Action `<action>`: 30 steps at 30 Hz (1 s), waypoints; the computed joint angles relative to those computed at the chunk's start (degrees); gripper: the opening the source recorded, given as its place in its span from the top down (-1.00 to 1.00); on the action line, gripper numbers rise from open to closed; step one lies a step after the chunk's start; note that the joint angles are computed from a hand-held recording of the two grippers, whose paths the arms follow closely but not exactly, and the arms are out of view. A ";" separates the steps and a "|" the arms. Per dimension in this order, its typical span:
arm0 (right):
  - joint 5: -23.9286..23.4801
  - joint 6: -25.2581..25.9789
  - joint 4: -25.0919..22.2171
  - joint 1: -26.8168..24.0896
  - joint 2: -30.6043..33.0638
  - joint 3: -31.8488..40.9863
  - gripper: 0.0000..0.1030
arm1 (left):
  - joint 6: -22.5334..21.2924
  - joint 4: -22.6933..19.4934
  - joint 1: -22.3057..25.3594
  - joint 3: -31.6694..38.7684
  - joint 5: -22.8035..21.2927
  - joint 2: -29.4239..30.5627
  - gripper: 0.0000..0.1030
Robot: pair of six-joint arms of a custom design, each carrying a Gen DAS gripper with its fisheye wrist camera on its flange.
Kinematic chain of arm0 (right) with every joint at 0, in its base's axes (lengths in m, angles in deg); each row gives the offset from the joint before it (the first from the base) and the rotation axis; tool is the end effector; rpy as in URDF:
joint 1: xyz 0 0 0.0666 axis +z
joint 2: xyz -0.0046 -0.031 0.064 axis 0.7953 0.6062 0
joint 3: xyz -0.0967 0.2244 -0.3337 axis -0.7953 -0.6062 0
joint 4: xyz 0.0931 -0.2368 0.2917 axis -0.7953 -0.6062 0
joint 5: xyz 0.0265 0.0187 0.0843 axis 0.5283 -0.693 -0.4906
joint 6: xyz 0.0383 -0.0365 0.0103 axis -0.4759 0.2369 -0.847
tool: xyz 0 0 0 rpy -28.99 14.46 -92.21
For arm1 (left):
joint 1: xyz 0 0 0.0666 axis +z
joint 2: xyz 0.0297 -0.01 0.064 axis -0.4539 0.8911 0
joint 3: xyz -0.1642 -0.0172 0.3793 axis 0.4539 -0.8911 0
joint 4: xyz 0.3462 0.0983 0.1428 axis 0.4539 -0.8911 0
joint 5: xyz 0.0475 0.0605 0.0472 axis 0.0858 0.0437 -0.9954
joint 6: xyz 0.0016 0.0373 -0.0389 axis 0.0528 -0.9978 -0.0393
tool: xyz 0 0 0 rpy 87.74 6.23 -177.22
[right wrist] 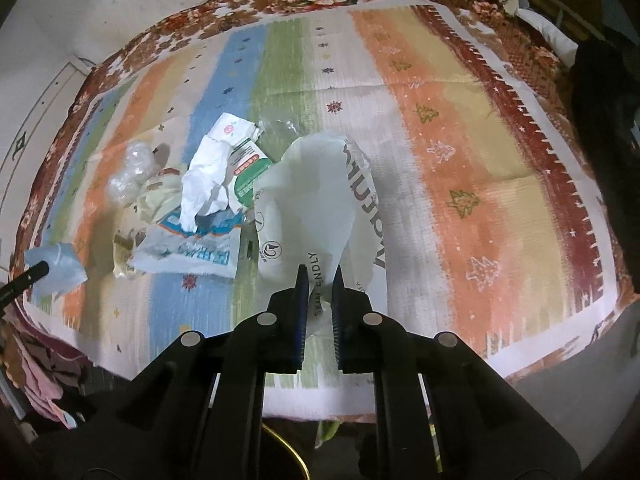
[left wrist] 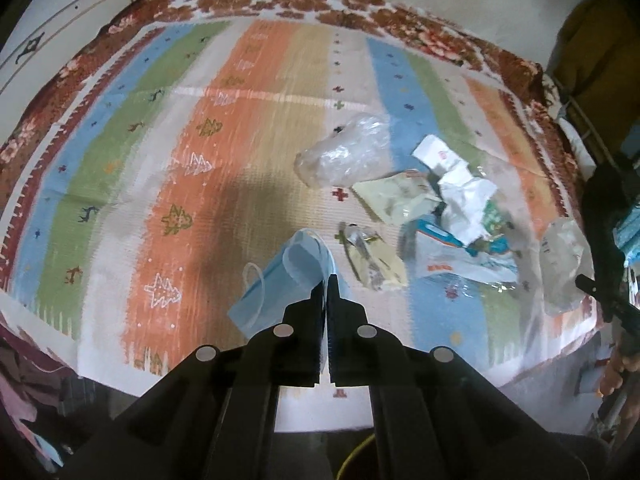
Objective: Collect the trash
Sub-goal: 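Carry the mask and the plastic bag over the gold-rimmed bin with both tools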
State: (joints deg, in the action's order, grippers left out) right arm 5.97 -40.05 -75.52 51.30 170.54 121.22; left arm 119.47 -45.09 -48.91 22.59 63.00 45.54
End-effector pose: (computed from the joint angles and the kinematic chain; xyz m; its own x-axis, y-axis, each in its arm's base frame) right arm 0.6290 -0.0109 0.4047 -0.9006 0.0340 -0.4333 -0.0226 0.9919 0.1246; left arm 0.5719 -0.2286 0.4028 -0.8868 -0.1921 -0.4203 -0.1178 0.9734 -0.1963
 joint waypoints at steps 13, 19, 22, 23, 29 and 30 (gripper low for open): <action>-5.49 2.23 3.47 -0.60 -10.40 -10.91 0.82 | 0.64 5.72 -5.07 -4.21 0.79 -6.56 0.99; -7.47 3.17 5.43 -0.35 -14.07 -14.74 0.82 | 1.24 9.11 -7.45 -7.74 0.47 -9.95 0.99; -7.59 3.41 6.25 -0.03 -15.61 -16.48 0.82 | 1.41 9.95 -8.32 -9.28 0.82 -11.12 0.99; -7.48 3.45 6.57 0.02 -16.00 -16.91 0.82 | 1.26 10.34 -8.62 -9.74 0.83 -11.52 0.99; -8.64 3.40 7.77 -0.01 -18.77 -20.17 0.82 | 0.89 11.77 -9.60 -11.51 1.02 -12.88 0.99; -8.78 3.53 7.98 0.00 -19.11 -20.59 0.82 | 1.03 12.12 -9.80 -11.97 1.22 -13.18 0.99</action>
